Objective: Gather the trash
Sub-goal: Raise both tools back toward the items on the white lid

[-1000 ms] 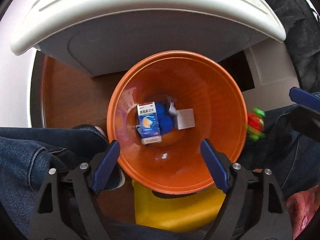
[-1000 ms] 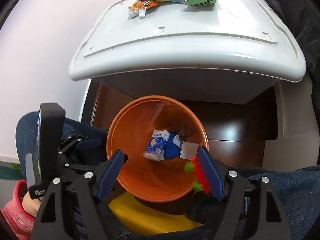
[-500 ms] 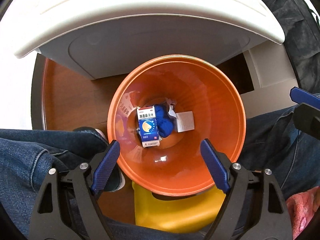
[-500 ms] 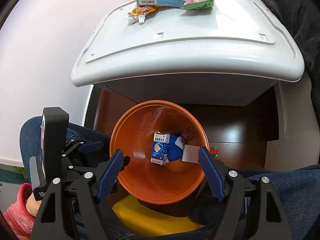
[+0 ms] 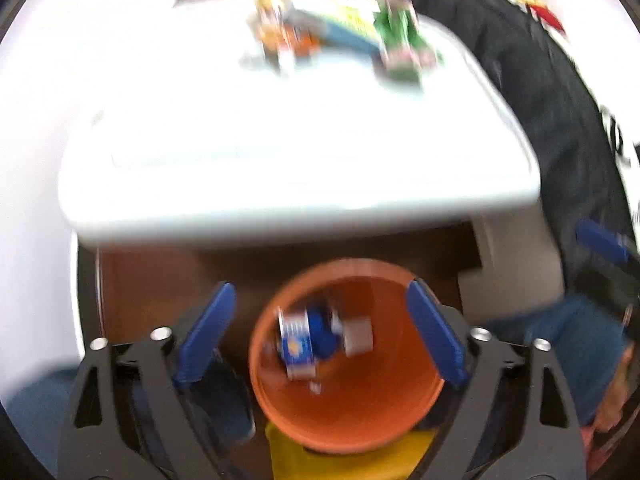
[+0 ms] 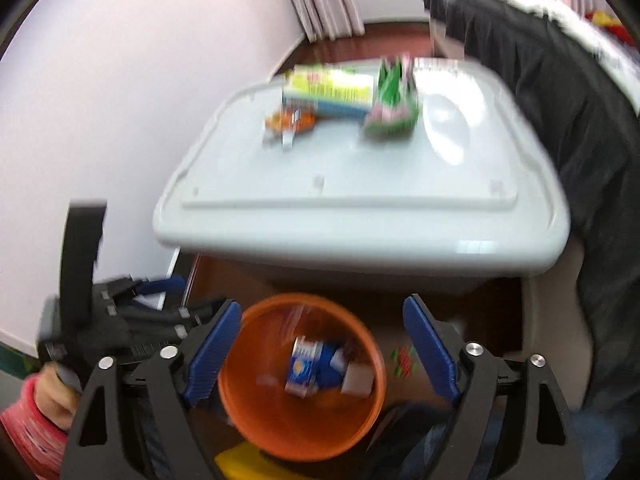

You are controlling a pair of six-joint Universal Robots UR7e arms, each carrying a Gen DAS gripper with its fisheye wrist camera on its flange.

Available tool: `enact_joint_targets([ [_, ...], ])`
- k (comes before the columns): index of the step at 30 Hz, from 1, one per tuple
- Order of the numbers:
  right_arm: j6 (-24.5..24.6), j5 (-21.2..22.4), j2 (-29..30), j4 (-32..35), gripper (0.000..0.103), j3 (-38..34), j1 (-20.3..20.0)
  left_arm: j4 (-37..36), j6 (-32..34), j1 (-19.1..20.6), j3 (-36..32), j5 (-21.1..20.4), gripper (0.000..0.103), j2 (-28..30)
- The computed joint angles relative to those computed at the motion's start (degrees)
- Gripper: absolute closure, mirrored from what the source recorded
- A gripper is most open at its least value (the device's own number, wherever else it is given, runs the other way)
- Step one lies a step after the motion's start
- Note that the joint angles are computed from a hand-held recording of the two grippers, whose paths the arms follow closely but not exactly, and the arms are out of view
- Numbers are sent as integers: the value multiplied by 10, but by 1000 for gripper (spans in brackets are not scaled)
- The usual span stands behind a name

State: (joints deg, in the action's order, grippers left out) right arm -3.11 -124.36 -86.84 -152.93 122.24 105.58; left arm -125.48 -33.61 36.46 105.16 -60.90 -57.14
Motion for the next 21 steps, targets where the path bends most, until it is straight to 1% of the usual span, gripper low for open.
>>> enact_joint_targets([
  [2, -18, 3, 11, -17, 20, -15, -1, -9, 18, 17, -44, 10, 14, 20],
  [7, -50, 14, 35, -45, 18, -35, -6, -60, 63, 69, -165, -4, 14, 88],
  [9, -58, 14, 43, -46, 18, -43, -10, -65, 83, 82, -221, 10, 14, 128],
  [11, -62, 9, 54, -40, 18, -61, -18, -51, 87, 88, -271, 34, 14, 163],
  [12, -66, 9, 60, -40, 18, -70, -22, -50, 90, 91, -289, 36, 14, 175],
  [14, -78, -12, 85, -56, 18, -100, -30, -55, 93, 97, -320, 30, 14, 197],
  [15, -85, -11, 100, -56, 17, -124, -38, -59, 96, 99, -325, 26, 14, 200],
  [16, -88, -4, 116, -47, 16, -152, -47, -64, 99, 100, -330, 25, 14, 204],
  [18, -91, -7, 152, -27, 16, -205, -63, -68, 105, 102, -339, 24, 14, 211],
  [19, -95, -13, 172, -23, 16, -231, -70, -68, 106, 103, -343, 22, 14, 213],
  [21, -110, -37, 226, -20, 16, -292, -88, -66, 104, 104, -347, 25, 14, 215],
])
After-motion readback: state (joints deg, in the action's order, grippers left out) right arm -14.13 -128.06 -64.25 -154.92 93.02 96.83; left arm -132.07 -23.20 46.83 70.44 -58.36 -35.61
